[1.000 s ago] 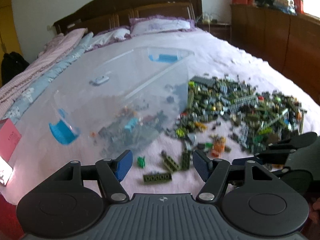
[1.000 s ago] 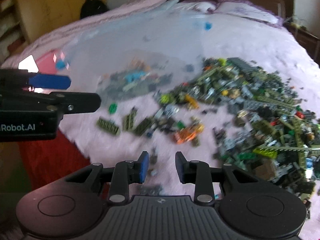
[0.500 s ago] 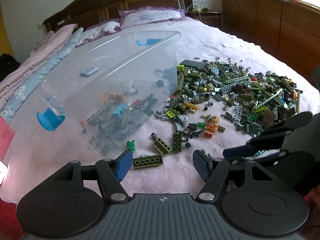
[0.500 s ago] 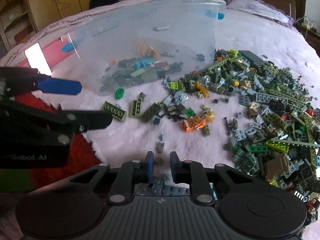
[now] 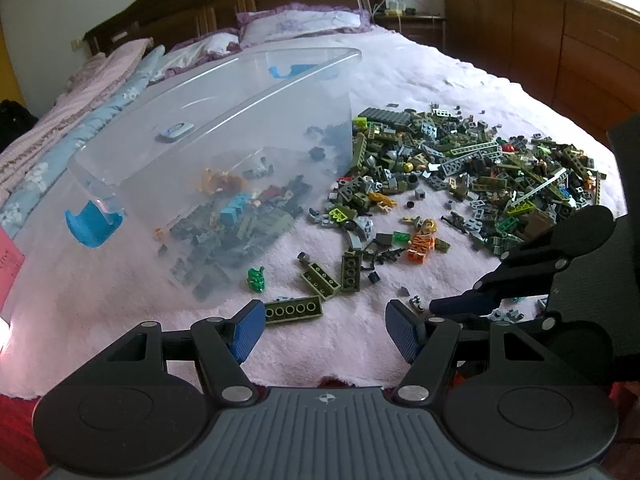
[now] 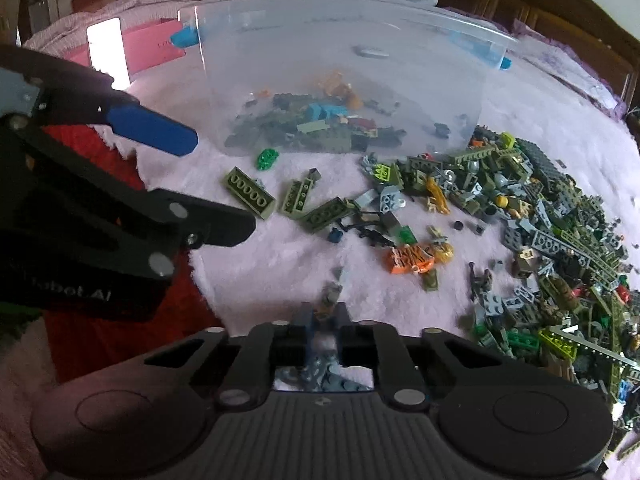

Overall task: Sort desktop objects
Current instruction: 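Close left gripper on a small grey brick while right gripper grasps another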

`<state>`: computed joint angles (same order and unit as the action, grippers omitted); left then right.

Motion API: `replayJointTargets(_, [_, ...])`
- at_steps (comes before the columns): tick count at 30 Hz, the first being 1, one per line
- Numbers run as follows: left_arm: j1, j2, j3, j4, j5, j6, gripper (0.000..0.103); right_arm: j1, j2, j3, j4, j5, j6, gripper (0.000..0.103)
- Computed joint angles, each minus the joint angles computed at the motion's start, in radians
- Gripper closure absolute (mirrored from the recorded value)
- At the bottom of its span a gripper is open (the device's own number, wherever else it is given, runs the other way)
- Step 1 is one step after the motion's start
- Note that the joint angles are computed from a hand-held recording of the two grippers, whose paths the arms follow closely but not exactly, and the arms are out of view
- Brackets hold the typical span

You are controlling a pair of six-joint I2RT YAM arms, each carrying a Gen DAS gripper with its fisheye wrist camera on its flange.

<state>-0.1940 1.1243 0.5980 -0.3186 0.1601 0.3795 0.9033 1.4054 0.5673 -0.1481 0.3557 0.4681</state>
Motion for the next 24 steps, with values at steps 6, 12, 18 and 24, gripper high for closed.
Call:
replayJointTargets(6, [-0.008,0.024,-0.001,0.009,0.001,-0.004,0.036,-0.003,-0.074,-0.049,-0.013,0.018,0.051,0.092])
replayJointTargets(12, [-0.06,0.06,-0.021,0.039,0.043,0.033,0.056,-0.028,-0.116,-0.095,-0.015,0.043,0.105,0.092])
replayJointTargets(18, [-0.139,0.187,-0.006,0.079,0.061,0.015,0.083,-0.021,-0.127,-0.124,-0.029,0.081,0.165,0.088])
replayJointTargets(24, [-0.166,0.266,0.003,0.109,0.044,0.008,0.083,-0.009,-0.16,-0.168,-0.006,0.088,0.207,0.088])
